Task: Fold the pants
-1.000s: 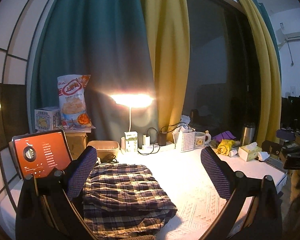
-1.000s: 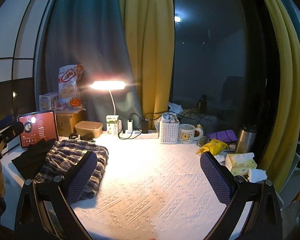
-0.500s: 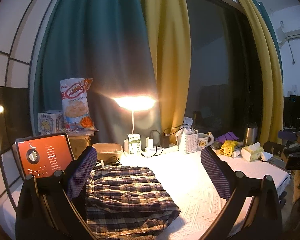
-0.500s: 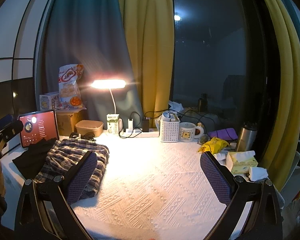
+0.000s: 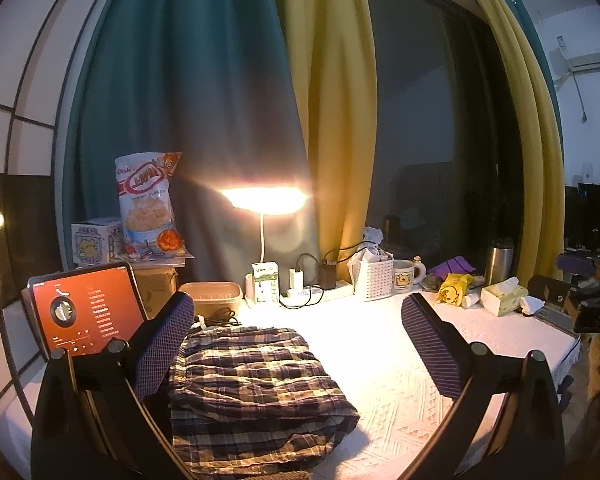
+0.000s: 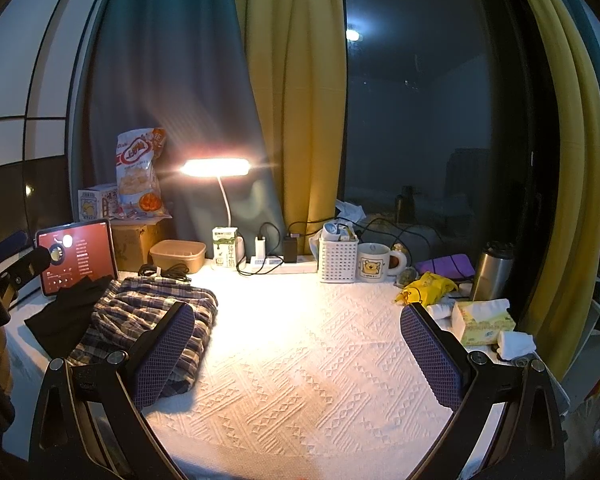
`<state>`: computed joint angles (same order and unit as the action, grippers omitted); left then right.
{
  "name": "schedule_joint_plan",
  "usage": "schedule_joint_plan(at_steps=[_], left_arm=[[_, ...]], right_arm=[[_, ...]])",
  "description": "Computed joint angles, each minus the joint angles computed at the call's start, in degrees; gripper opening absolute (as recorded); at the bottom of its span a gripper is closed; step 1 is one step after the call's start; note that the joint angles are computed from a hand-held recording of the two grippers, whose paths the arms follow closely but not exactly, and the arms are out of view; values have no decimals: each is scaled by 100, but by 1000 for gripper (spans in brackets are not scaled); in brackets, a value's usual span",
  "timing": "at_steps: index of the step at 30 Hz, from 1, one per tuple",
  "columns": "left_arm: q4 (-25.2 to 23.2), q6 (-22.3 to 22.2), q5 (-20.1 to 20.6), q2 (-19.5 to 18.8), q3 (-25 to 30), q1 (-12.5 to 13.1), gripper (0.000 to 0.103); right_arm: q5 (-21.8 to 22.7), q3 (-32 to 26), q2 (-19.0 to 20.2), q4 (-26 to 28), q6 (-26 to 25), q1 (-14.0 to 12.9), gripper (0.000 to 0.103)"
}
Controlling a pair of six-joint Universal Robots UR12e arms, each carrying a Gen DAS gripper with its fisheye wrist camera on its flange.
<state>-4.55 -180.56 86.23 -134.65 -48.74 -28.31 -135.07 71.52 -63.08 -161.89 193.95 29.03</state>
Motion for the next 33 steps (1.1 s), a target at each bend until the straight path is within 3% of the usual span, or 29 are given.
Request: schedule_joint_plan(at_steps=[33], left_arm=[[-178, 9, -354, 36, -54, 42, 102]], right_arm=[[2, -20, 12, 56, 43, 26, 103]])
